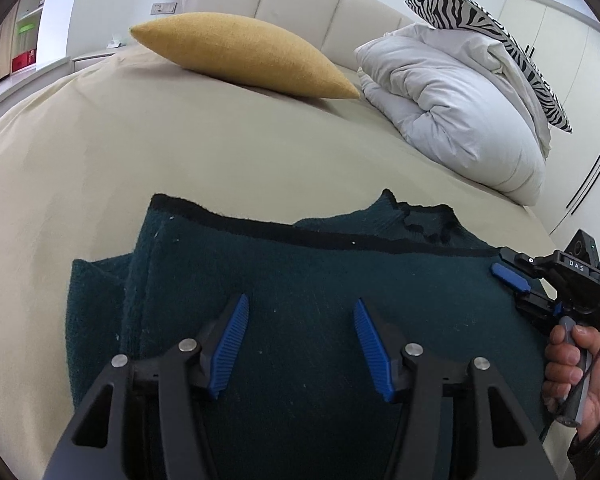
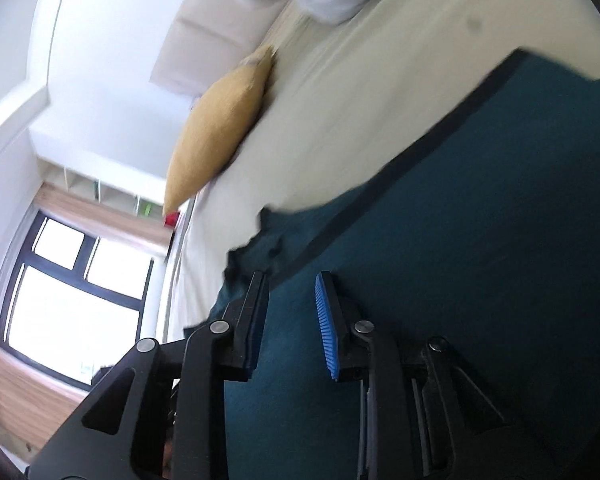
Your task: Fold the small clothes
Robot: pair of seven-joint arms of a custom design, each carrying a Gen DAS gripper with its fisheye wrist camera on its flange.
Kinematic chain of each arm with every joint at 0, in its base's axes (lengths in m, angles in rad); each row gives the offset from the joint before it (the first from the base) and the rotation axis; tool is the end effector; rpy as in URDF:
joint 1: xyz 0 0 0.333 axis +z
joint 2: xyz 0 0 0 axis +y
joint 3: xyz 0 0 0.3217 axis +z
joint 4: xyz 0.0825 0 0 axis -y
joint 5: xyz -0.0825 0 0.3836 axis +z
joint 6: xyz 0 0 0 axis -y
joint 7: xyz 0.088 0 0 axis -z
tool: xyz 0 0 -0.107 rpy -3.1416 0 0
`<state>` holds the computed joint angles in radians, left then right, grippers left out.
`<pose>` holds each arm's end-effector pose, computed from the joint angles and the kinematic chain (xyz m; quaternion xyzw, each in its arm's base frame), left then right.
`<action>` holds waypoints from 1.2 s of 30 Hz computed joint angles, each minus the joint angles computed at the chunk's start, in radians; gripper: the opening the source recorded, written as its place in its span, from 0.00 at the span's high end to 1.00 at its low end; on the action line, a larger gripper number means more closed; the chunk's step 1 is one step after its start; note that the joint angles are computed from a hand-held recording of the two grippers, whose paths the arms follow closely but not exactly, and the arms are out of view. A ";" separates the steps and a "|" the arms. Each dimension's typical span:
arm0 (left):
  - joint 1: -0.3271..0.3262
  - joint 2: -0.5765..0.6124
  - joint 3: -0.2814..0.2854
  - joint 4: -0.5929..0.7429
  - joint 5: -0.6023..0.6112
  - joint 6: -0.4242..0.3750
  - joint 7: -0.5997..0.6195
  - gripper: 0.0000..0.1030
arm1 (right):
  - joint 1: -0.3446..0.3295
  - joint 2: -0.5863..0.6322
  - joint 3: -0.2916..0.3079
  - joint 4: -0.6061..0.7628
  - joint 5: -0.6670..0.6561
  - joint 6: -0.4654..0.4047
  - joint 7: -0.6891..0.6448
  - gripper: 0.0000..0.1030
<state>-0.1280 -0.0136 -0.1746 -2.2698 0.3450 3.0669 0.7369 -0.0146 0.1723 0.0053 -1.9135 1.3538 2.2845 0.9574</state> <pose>0.5289 -0.1937 0.4631 -0.7099 0.5822 -0.3618 0.1621 0.6275 0.0167 0.4470 -0.5188 0.6801 0.1652 0.4909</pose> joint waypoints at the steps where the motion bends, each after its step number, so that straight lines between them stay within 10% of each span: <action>1: -0.001 0.007 -0.001 0.011 0.008 -0.012 0.001 0.44 | -0.031 0.005 -0.012 -0.014 0.091 -0.023 -0.024 0.87; 6: -0.004 0.016 0.001 0.028 0.064 -0.040 -0.030 0.44 | -0.067 -0.057 -0.047 -0.086 0.204 0.070 -0.097 0.86; 10: -0.007 0.013 0.000 0.034 0.055 -0.062 -0.023 0.44 | -0.044 -0.159 -0.065 -0.160 0.040 0.231 0.010 0.80; 20: -0.070 -0.171 -0.060 -0.025 0.039 -0.320 -0.095 0.42 | 0.119 -0.416 -0.090 -0.373 0.004 -0.156 -0.090 0.56; 27: -0.083 -0.212 -0.069 -0.087 0.048 -0.346 -0.097 0.42 | 0.160 -0.424 -0.086 -0.452 -0.023 -0.152 -0.066 0.66; 36: -0.076 -0.218 -0.072 -0.107 0.064 -0.313 -0.117 0.42 | 0.012 -0.535 -0.173 -0.537 -0.060 0.045 0.026 0.64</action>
<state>-0.2038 -0.2318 -0.2467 -2.3765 0.4089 2.7541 0.6200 -0.0024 -0.3623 -0.1679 -2.4510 1.2934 2.3297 0.9829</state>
